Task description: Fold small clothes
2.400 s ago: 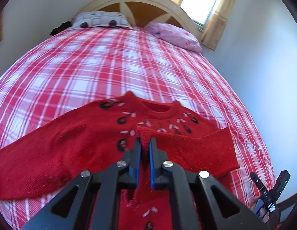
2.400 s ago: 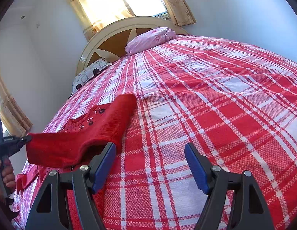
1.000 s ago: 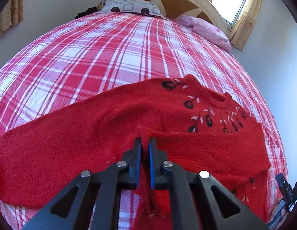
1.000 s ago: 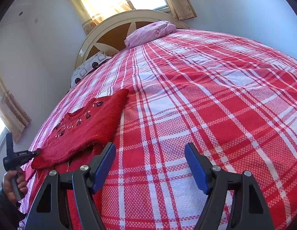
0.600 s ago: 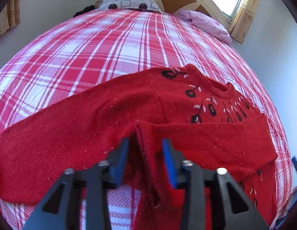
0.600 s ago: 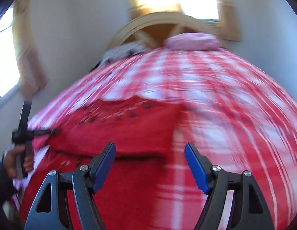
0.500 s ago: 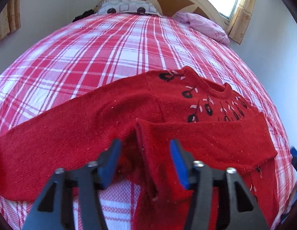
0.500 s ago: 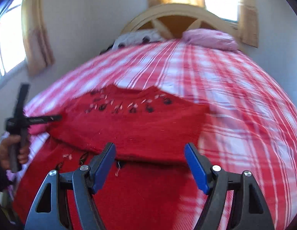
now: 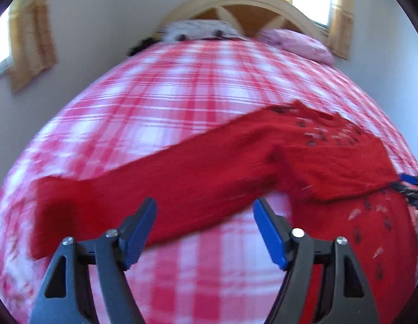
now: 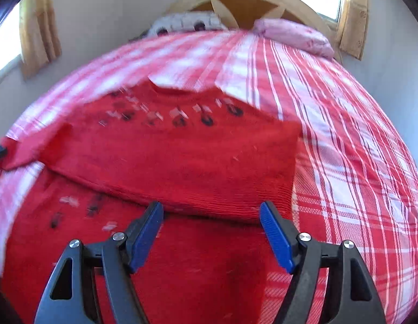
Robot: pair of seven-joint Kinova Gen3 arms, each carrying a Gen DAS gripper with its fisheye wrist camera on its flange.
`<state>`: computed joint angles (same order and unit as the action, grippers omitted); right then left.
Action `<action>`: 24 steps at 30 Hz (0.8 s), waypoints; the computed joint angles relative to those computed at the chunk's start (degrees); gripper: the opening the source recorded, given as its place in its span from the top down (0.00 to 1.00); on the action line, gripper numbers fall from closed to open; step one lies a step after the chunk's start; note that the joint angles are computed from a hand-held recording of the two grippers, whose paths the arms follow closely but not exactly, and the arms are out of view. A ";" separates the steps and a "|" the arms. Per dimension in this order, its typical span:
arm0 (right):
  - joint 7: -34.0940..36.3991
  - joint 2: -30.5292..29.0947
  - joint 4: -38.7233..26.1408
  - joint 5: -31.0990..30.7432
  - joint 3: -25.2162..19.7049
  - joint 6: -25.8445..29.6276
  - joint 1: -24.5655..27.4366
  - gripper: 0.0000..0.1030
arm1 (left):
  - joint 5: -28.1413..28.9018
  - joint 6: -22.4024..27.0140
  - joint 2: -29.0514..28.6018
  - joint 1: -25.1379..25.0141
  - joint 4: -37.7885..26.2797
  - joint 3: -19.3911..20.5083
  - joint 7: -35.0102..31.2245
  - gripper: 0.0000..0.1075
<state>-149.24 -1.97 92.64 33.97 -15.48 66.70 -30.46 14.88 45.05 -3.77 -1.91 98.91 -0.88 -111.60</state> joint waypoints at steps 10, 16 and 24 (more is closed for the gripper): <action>-4.55 1.82 -2.41 8.02 -5.32 3.26 -7.55 0.27 | 6.58 4.08 1.23 -22.75 1.03 0.39 -1.19 0.25; -3.26 4.47 -4.48 11.75 -4.69 5.56 -13.39 0.27 | 20.56 11.58 5.53 -20.51 0.33 -8.52 -2.81 0.27; -5.01 4.90 -4.70 13.94 -3.61 6.60 -17.09 0.27 | 25.60 7.36 8.88 -22.31 0.60 -7.91 -0.29 0.48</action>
<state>-154.25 2.93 87.94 47.91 -19.09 73.30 -47.54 40.48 52.42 5.11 -24.22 99.51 -8.78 -111.89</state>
